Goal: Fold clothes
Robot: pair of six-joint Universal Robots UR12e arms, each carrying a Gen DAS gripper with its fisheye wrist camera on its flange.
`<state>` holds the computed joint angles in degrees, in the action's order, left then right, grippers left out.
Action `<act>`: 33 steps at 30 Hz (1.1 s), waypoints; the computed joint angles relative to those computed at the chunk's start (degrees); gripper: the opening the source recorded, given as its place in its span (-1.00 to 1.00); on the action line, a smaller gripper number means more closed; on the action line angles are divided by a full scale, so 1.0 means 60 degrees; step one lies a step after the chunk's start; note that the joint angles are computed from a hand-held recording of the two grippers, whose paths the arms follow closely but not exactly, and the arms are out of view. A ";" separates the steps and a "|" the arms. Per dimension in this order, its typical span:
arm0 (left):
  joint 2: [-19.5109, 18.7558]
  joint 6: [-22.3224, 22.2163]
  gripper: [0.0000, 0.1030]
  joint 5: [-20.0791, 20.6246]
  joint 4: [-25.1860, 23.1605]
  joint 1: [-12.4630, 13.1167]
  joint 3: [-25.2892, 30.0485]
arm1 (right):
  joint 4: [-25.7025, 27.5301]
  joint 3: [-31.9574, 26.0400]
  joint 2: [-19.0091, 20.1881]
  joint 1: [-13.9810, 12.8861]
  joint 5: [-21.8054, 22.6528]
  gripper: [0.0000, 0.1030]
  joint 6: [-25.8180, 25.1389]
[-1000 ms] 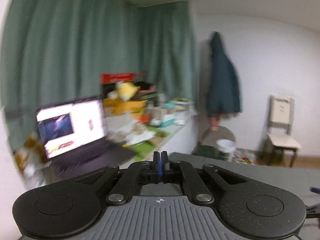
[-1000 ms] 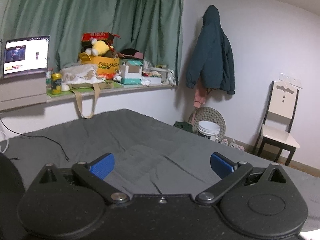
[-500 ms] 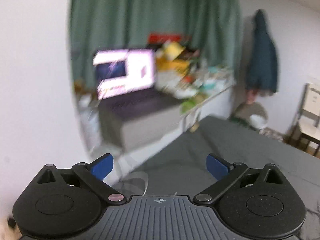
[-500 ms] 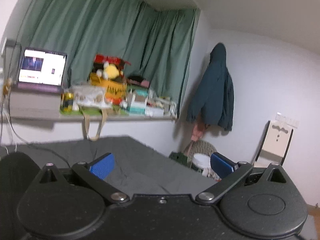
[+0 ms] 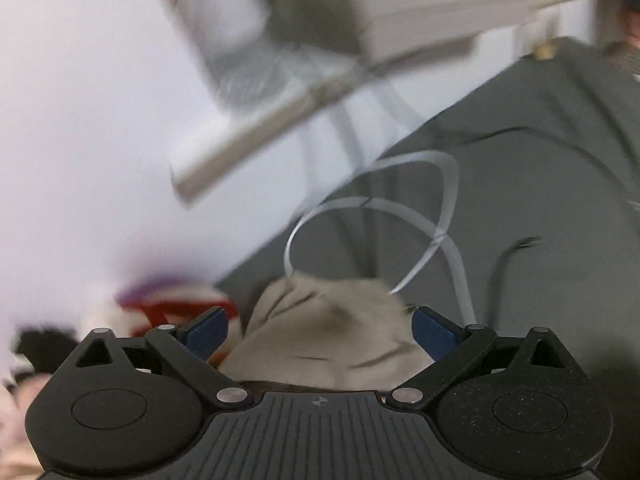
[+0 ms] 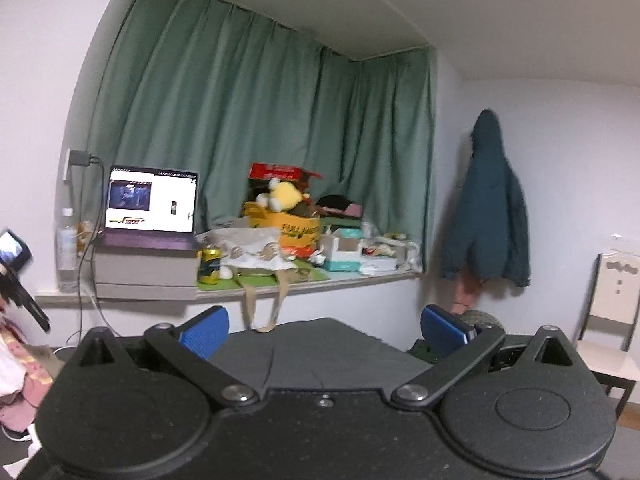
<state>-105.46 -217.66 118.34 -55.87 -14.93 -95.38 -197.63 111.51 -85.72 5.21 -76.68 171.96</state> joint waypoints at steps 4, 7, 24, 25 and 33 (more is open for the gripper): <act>-0.0122 -0.0867 0.29 -0.0941 0.0067 0.0536 -0.0326 | 0.0704 -0.0200 0.0226 0.0074 -0.0038 1.00 0.0117; -0.0058 -0.1056 -0.24 -0.1379 0.0621 0.0702 -0.0586 | 0.1477 -0.0462 0.0442 0.0173 -0.0244 1.00 0.0032; 0.0669 0.0401 -1.00 -0.1708 0.4987 0.0098 -0.0477 | 0.2002 -0.0440 0.0500 -0.0089 0.0288 1.00 0.0707; 0.0600 0.0580 -0.98 -0.1485 0.4105 -0.0022 -0.0064 | 0.1964 -0.0396 0.0453 -0.0140 0.0261 1.00 0.0780; 0.0100 -0.0737 0.79 0.0569 0.0311 -0.0361 0.0658 | 0.1432 0.0076 0.0157 -0.0648 0.0695 1.00 0.1486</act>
<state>-104.86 -222.08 121.75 -54.00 -17.10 -91.43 -189.04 111.96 -84.78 1.32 -72.51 180.87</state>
